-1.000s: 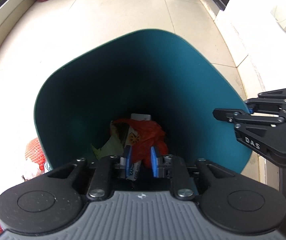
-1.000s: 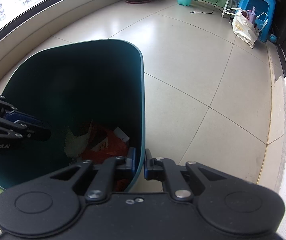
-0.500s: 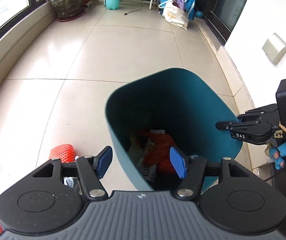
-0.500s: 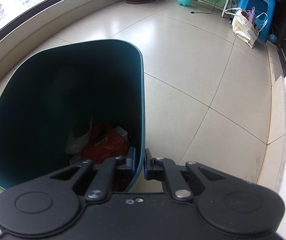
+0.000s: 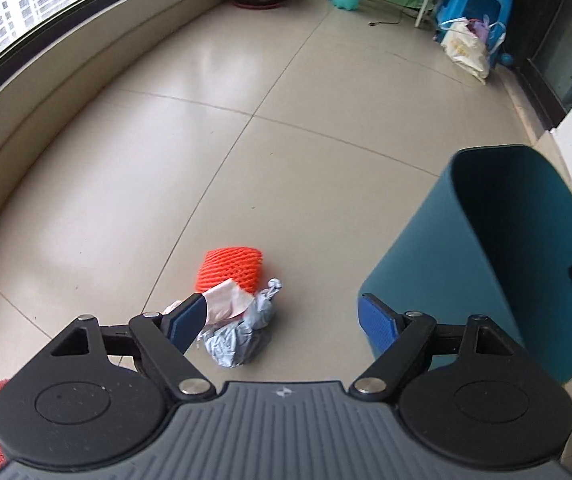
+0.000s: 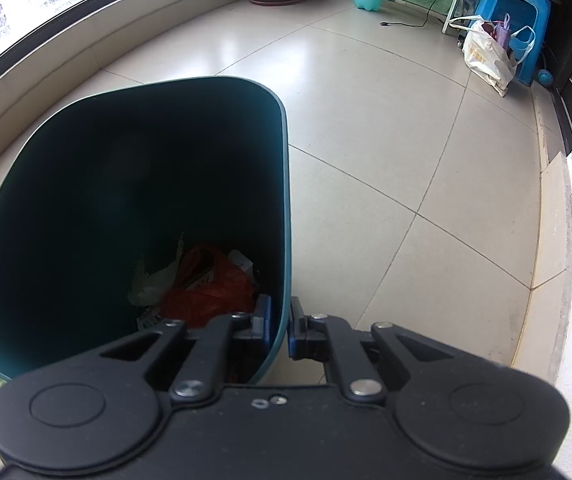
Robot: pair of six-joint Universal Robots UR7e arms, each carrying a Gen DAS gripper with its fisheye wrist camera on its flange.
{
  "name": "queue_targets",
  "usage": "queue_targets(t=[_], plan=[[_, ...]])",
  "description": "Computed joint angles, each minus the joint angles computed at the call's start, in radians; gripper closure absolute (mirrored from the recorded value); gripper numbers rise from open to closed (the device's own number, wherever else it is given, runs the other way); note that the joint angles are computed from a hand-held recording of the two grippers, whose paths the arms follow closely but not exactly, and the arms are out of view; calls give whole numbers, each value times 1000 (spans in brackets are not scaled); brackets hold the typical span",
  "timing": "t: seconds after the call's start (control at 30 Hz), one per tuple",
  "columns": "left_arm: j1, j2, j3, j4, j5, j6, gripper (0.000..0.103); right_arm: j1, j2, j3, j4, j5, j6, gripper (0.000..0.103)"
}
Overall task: Collect trash
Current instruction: 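Move the open left gripper to the white tissue and close on it, then lift the white tissue and carry it over the wastebasket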
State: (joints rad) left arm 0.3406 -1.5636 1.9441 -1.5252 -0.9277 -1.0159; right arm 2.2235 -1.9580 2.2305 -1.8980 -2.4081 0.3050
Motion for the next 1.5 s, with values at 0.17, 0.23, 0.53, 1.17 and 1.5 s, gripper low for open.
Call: queue_targets(t=[0.17,0.23,0.53,1.17,1.5], plan=[[100,-17,62,-17,8,-33,20,5,9,-1,7,-7,5,96],[151,-23,90,-52,6,-27,20,9,16,-3,14,-12,12,96],[340,-37,203,-232,6,71,20,25,58,-20,52,-33,50,96],[521,60,253,-462,-4,285,24,50,159,-74,190,-77,184,95],[500,7,246,-363,47,219,81,48,179,-84,215,-88,224,94]])
